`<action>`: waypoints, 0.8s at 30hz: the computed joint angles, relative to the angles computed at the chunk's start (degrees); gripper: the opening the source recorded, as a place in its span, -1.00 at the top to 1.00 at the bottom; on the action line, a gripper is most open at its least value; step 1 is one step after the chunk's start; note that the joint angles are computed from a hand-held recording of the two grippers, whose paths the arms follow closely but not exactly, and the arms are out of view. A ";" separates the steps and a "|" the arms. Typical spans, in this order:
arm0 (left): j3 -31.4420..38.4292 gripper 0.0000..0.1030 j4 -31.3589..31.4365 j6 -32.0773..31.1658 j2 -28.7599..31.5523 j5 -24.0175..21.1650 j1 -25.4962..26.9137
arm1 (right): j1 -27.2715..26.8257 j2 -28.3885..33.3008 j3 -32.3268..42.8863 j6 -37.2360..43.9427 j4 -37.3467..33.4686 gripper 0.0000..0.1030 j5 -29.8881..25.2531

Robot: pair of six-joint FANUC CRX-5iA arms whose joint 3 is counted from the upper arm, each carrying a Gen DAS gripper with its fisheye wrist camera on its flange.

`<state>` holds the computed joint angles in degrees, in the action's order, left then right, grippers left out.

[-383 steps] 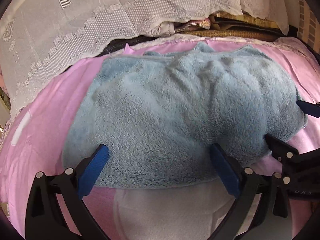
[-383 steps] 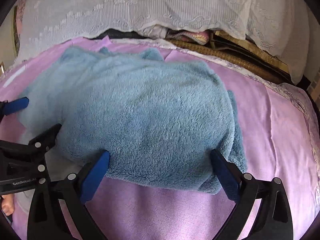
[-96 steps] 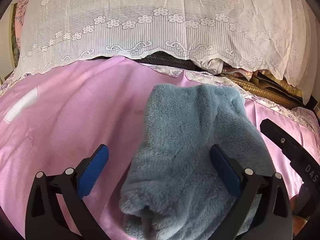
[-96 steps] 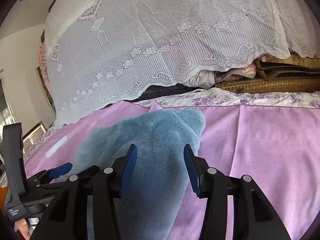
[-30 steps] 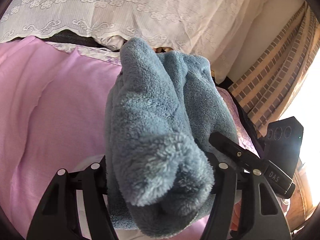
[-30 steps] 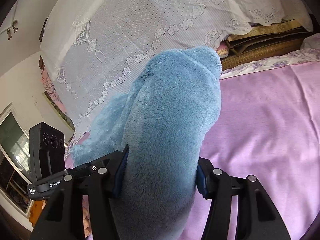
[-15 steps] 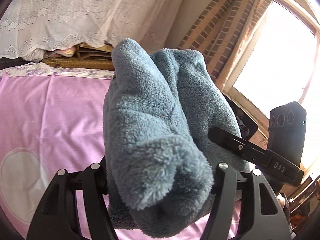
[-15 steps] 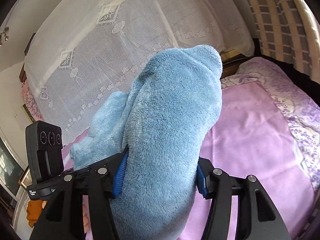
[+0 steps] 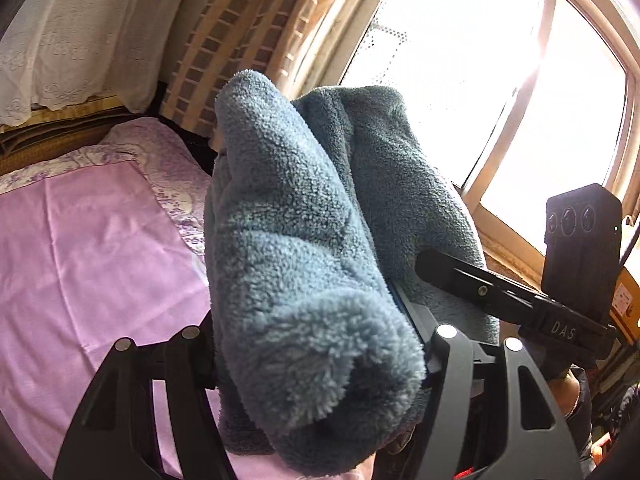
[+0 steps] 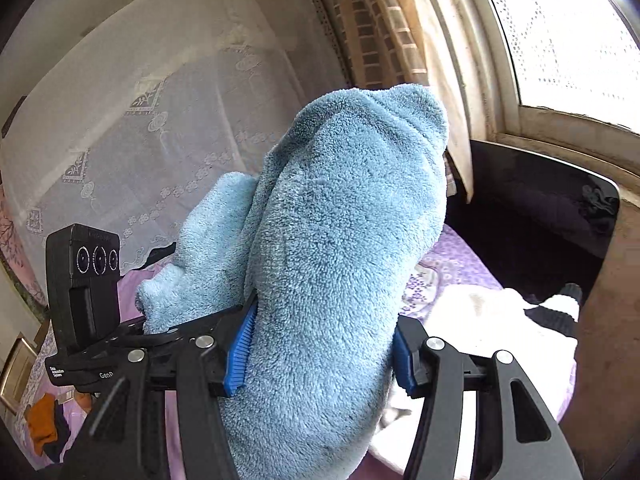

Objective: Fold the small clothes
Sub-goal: 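Lower the jacket onto the folded clothes stack and open both grippers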

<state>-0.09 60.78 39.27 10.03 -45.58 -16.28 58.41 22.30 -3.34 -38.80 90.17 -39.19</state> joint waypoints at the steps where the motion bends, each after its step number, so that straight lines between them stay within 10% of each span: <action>1: 1.21 -0.24 -0.91 0.76 0.83 -0.24 -1.05 | -0.20 -1.47 -2.38 -1.95 0.71 -0.12 -0.61; 14: 17.67 -0.36 -15.42 13.28 15.08 -6.41 -7.99 | -7.40 -5.53 -17.67 -23.45 6.14 -0.15 5.15; 24: 11.69 -0.70 -8.02 3.70 14.62 -1.48 -7.96 | -7.50 -3.21 -17.89 -27.11 6.56 -0.66 2.36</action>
<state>11.61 52.76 42.96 24.65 -47.06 -24.25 50.91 19.08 -21.23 -65.91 96.73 -36.83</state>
